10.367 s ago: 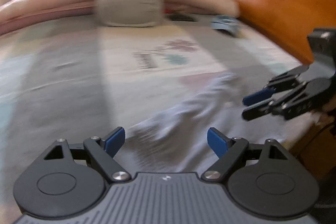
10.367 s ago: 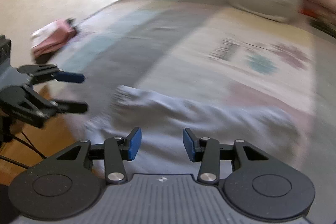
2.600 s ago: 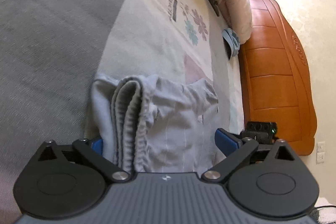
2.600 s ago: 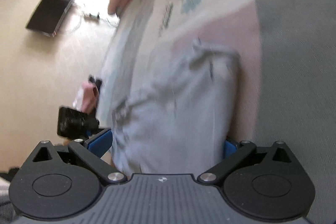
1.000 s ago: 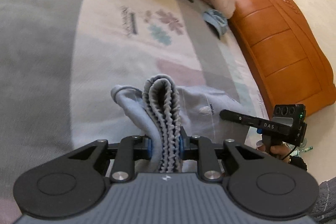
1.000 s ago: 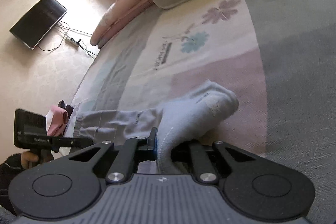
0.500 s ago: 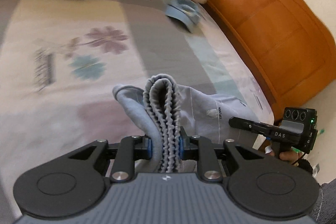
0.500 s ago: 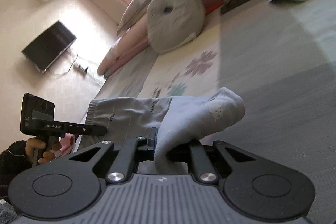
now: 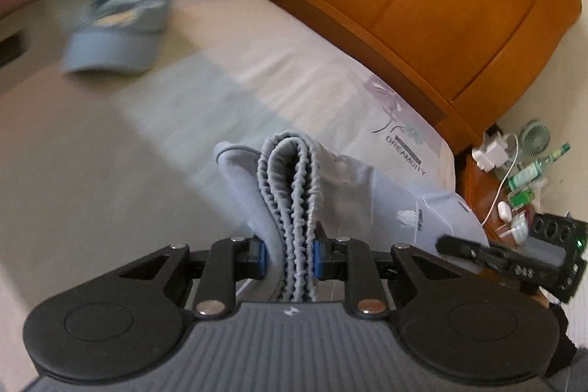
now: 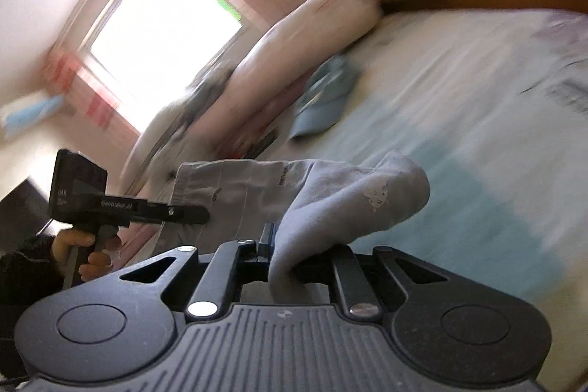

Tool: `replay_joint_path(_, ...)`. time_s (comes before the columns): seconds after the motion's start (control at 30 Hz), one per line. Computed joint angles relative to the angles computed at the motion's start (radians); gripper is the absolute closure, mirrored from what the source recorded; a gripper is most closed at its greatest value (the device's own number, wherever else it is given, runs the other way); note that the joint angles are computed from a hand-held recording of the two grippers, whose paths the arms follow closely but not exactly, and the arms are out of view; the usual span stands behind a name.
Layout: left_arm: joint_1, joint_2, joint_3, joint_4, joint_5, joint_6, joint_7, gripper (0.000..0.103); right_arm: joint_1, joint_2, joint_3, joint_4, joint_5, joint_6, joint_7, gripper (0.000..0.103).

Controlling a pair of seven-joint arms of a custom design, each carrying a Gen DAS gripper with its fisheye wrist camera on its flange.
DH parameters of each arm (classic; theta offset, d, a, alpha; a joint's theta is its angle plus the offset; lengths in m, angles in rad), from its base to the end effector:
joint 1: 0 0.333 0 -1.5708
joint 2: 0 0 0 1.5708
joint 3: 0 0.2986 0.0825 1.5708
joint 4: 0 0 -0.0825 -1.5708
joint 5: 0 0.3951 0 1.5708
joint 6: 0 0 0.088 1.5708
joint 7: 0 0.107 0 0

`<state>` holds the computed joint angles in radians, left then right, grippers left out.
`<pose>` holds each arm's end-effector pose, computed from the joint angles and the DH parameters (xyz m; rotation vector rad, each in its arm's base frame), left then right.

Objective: Fold clothes
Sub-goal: 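Lift the folded sweatpants with both tools and fold them over once more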

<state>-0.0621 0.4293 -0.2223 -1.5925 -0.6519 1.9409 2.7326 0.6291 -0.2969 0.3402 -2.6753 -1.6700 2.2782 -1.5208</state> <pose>0.6424 -0.2125 0.3809 0.5507 -2.6470 0.8776 0.2637 0.3279 0.3129 -0.6530 1.8526 -0.5250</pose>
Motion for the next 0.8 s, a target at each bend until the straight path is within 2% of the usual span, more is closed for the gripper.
replay_joint_path(0.17, -0.121, 0.017, -0.043, 0.029, 0.064, 0.104, -0.027, 0.083, 0.014, -0.054, 0.02, -0.08, 0.105, -0.084, 0.022, 0.091)
replay_joint_path(0.4, -0.268, 0.102, -0.056, 0.148, 0.205, 0.229, -0.108, 0.083, 0.001, -0.061, 0.016, -0.123, 0.129, -0.135, 0.09, 0.091)
replay_joint_path(0.63, -0.354, 0.193, -0.042, 0.262, 0.334, 0.281, -0.18, 0.082, -0.013, -0.035, 0.005, -0.122, 0.121, -0.142, 0.105, 0.091)
replay_joint_path(0.8, -0.381, 0.237, -0.039, 0.313, 0.385, 0.282, -0.204, 0.082, -0.013, -0.012, -0.002, -0.118, 0.118, -0.134, 0.122, 0.091)
